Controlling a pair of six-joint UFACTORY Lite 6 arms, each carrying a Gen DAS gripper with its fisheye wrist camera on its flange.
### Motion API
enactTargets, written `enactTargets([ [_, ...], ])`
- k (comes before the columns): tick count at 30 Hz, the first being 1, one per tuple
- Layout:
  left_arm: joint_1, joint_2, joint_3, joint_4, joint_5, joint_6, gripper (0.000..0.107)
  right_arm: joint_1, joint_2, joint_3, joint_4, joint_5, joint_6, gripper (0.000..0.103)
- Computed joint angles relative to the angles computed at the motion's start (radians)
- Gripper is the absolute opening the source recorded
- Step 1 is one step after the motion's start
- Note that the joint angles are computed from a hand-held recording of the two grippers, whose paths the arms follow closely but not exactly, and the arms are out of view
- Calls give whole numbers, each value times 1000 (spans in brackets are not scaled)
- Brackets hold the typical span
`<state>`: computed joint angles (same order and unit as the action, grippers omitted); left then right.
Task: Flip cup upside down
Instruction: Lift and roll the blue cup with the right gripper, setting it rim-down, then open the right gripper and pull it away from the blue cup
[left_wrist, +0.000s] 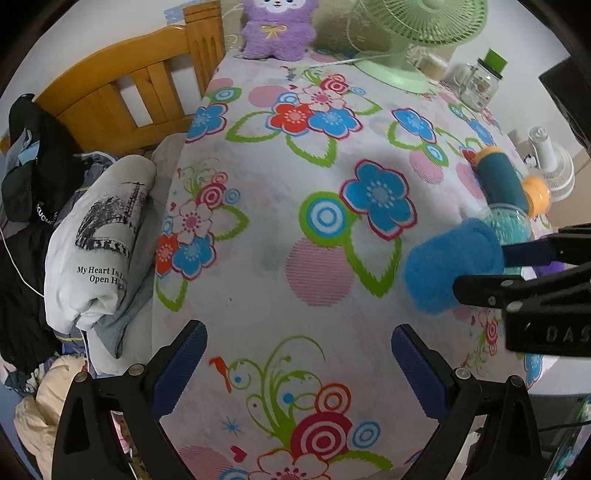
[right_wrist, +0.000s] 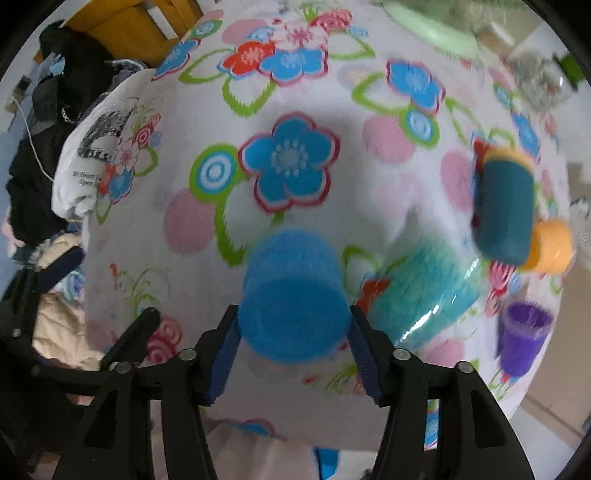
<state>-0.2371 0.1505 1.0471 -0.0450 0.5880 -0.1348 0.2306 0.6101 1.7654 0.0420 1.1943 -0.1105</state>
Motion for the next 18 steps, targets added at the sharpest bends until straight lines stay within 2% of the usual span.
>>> enactTargets([
  [2, 14, 14, 20, -9, 5, 17, 101, 14, -12, -11, -16, -44, -1, 80],
  [4, 17, 23, 36, -5, 10, 27, 101, 16, -36, -35, 5, -93, -19, 84],
  [10, 29, 32, 77, -44, 33, 99, 101, 38, -95, -101, 0, -178, 30, 85],
  [18, 22, -15, 98, -60, 77, 139, 102, 14, -288, -270, -7, -252, 124, 86],
])
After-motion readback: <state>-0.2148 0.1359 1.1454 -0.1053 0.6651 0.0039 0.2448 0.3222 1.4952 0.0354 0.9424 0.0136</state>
